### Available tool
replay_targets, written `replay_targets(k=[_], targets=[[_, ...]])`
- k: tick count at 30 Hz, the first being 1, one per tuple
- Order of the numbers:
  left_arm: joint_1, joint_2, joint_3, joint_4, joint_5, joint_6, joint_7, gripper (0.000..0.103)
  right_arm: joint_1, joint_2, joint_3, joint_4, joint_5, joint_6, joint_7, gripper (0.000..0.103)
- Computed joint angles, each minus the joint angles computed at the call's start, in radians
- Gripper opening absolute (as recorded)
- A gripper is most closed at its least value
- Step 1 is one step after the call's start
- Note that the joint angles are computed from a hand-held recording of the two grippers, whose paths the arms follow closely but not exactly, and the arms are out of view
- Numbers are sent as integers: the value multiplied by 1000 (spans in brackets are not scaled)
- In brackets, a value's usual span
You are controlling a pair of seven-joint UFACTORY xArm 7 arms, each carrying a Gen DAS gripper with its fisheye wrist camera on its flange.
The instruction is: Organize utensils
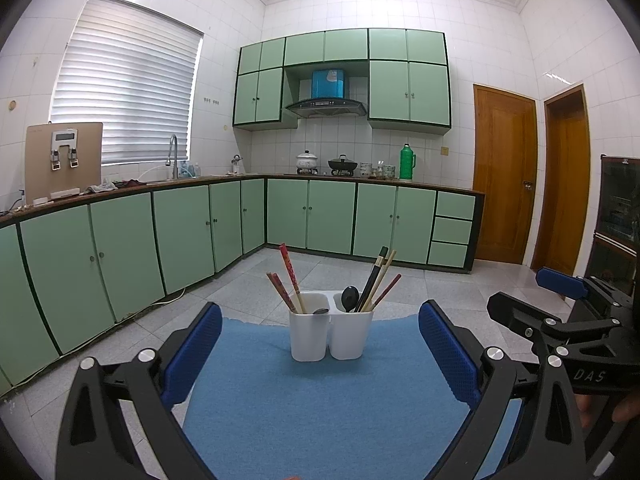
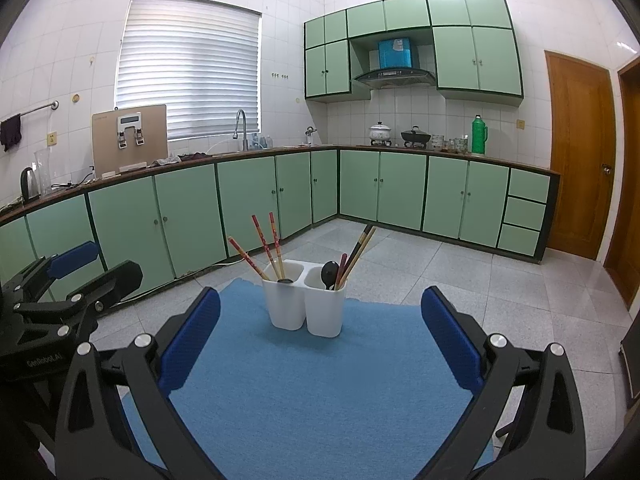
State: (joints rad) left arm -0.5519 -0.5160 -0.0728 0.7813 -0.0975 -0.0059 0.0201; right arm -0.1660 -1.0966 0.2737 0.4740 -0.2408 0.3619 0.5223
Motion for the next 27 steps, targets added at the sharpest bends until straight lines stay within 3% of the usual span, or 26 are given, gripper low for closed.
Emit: replay_targets(k=[27], targets=[[-3, 9, 3, 5, -2, 3, 5, 97, 1, -6, 0, -11, -2, 1, 3, 98]])
